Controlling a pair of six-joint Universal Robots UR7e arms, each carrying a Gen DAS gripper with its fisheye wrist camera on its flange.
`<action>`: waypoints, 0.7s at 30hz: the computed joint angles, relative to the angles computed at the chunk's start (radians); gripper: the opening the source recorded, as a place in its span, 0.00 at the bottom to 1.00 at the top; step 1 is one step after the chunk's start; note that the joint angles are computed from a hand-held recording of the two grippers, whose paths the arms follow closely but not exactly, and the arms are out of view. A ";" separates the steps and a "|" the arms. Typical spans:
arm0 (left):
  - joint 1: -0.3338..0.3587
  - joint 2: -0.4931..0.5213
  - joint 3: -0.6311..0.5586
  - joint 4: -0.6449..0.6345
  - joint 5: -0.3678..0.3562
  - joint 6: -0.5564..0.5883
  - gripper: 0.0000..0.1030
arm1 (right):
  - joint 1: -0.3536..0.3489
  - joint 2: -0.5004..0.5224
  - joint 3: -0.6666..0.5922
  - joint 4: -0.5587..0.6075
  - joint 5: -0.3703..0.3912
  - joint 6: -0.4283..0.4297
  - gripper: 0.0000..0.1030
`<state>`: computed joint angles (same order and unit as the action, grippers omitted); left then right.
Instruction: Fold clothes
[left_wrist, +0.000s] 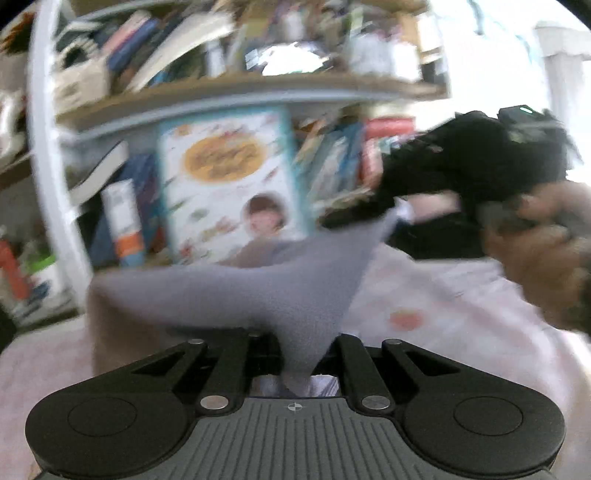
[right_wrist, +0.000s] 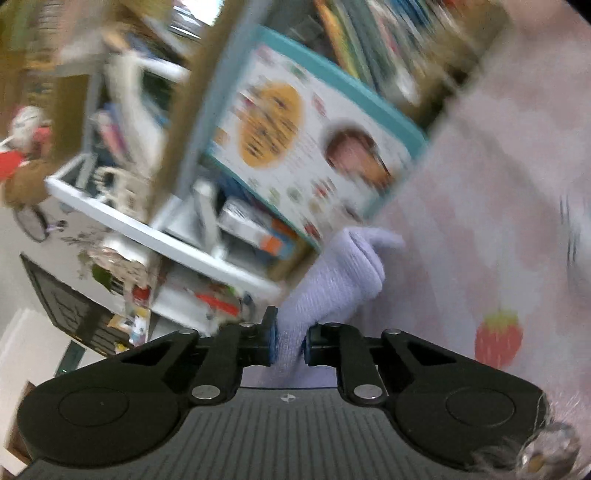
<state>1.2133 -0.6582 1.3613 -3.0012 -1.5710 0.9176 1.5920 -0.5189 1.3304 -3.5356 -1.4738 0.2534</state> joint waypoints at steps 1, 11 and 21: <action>-0.005 -0.014 -0.001 0.034 -0.059 -0.002 0.09 | 0.016 -0.014 0.008 -0.040 -0.017 -0.055 0.12; 0.023 -0.056 -0.236 0.528 -0.779 -0.075 0.10 | 0.187 -0.147 -0.023 -0.051 0.160 -0.720 0.12; 0.122 -0.024 -0.281 0.664 -0.237 -0.359 0.10 | 0.129 0.052 -0.262 0.419 -0.098 -0.508 0.11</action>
